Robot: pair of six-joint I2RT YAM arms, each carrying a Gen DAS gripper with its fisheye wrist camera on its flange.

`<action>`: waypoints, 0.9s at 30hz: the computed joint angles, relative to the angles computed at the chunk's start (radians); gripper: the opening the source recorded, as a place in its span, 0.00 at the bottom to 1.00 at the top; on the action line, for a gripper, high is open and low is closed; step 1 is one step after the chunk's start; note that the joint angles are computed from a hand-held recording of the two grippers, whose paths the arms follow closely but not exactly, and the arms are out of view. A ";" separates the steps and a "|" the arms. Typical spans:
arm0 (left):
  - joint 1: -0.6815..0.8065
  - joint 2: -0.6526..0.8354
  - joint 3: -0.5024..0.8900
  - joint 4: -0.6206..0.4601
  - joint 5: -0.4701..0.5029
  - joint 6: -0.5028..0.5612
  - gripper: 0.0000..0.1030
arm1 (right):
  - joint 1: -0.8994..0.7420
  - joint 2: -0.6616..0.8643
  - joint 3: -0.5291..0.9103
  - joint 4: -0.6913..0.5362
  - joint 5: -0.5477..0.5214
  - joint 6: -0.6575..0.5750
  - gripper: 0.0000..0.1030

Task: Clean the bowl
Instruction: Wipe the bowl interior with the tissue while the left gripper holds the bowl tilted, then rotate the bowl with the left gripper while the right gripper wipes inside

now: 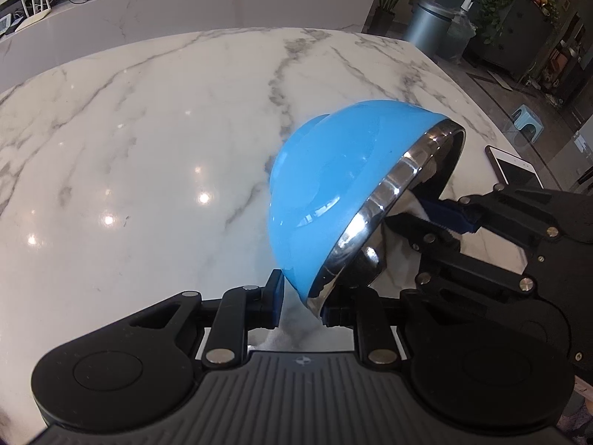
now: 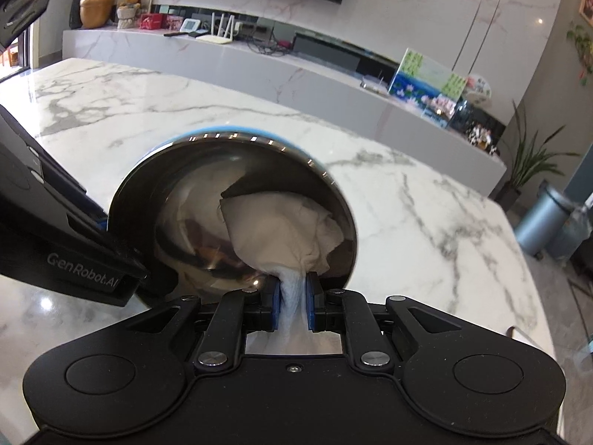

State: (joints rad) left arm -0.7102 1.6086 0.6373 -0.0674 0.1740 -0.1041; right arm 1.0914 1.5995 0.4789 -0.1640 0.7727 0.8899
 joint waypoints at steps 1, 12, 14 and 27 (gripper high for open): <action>-0.001 -0.001 -0.002 0.003 -0.003 -0.001 0.17 | -0.005 -0.010 -0.012 0.019 -0.020 0.008 0.11; -0.013 0.017 -0.015 0.060 -0.023 -0.037 0.17 | -0.165 -0.204 -0.231 0.330 -0.341 0.076 0.12; -0.016 0.024 -0.017 0.074 -0.028 -0.042 0.17 | -0.207 -0.239 -0.281 0.401 -0.411 0.096 0.12; 0.008 0.029 0.006 0.020 0.017 -0.024 0.17 | -0.145 -0.245 -0.212 0.239 -0.296 0.081 0.11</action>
State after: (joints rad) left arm -0.7027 1.6380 0.6430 -0.0478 0.1915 -0.1284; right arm 0.9468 1.3549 0.2670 0.0753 0.4763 0.9712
